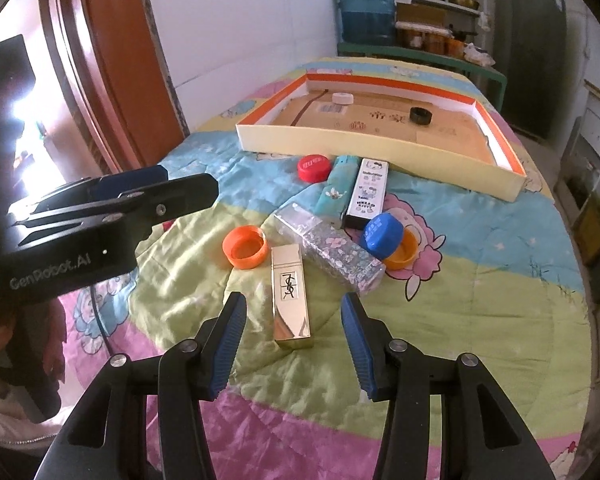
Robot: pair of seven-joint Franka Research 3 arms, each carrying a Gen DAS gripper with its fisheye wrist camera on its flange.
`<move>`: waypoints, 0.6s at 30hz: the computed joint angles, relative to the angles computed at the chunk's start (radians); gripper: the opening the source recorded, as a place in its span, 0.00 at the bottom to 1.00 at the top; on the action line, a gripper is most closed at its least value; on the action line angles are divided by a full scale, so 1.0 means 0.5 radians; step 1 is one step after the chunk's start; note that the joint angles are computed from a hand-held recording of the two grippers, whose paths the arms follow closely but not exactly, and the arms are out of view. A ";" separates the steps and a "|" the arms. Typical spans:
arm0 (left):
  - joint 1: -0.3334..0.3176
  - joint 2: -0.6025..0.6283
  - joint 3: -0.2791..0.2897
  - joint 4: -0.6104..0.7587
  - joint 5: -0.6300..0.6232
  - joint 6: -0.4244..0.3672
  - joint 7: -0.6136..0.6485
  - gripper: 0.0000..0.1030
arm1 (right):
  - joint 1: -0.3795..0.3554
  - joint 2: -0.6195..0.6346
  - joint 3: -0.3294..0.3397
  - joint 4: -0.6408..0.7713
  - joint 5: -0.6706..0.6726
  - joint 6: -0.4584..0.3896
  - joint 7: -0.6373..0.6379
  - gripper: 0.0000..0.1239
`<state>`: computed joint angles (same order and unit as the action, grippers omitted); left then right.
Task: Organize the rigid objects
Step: 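Withdraw both grippers from the box back toward the remaining items, then grasp the gold rectangular box with the right gripper while the left grasps the orange cap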
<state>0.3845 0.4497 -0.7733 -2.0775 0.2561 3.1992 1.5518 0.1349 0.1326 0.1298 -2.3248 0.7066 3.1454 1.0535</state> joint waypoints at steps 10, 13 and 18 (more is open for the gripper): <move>-0.029 0.029 0.019 0.029 -0.040 -0.052 0.034 0.62 | 0.064 0.064 -0.082 0.029 -0.205 0.019 0.158 0.33; -0.034 0.038 0.016 0.036 -0.062 -0.065 0.066 0.62 | 0.116 0.082 -0.150 0.030 -0.355 0.038 0.276 0.27; -0.043 0.047 0.009 0.045 -0.106 -0.106 0.131 0.62 | 0.148 0.095 -0.201 0.017 -0.536 0.070 0.399 0.20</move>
<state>0.3627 0.4730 -0.7685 -2.0549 0.2029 3.1462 1.6173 0.2090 0.1799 0.0296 -2.3165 0.4387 3.1803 1.2533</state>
